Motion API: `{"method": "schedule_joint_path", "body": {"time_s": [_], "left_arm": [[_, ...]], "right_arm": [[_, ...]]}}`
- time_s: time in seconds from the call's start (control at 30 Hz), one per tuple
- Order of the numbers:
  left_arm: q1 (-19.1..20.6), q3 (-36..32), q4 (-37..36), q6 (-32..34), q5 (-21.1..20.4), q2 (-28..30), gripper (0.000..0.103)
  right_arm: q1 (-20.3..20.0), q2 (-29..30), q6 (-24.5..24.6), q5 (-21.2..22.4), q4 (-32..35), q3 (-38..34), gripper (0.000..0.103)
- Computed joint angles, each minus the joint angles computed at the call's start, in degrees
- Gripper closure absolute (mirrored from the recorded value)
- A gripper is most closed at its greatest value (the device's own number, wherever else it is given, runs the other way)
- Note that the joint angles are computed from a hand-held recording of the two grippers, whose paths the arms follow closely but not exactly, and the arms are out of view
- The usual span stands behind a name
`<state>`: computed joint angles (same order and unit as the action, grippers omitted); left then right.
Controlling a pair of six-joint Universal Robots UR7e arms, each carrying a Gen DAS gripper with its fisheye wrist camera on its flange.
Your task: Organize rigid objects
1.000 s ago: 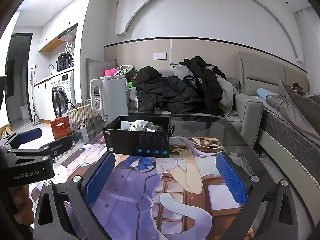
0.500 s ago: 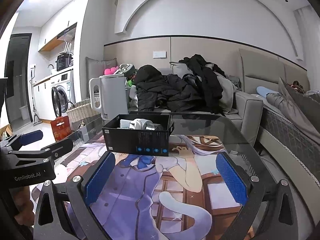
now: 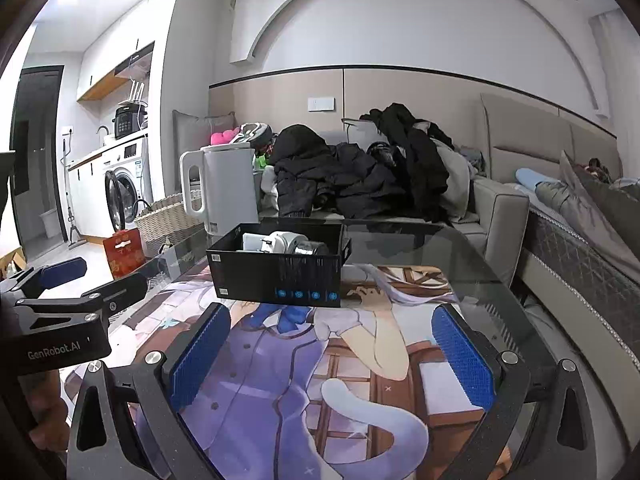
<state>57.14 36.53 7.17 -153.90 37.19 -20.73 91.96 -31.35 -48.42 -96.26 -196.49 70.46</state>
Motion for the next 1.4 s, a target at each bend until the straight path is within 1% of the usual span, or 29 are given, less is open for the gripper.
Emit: {"method": "schedule_joint_path", "body": {"time_s": [0.53, 0.67, 1.0, 1.27, 1.4], "left_arm": [[0.0, -0.1, 0.5, -0.5, -0.3, 0.1, 0.000], [0.0, 0.3, -0.4, -0.2, -0.4, 0.0, 0.000], [-0.2, -2.1, 1.9, -1.3, -1.4, 1.2, 0.000], [-0.2, -3.3, 3.7, -2.1, -1.3, 1.8, 0.000], [-0.2, -3.3, 3.5, -2.1, -1.3, 1.9, 0.000]], "right_arm": [[0.0, 0.0, 0.0, 0.1, 0.5, -0.2, 0.000], [0.0, -0.1, 0.1, -0.1, 0.4, -0.1, 0.000], [0.0, -0.1, 0.1, 0.0, 0.6, -0.1, 0.000], [0.0, 0.0, 0.0, -0.3, 0.9, -0.2, 0.000], [0.0, 0.1, 0.2, -0.4, 1.0, -0.4, 0.000]]}}
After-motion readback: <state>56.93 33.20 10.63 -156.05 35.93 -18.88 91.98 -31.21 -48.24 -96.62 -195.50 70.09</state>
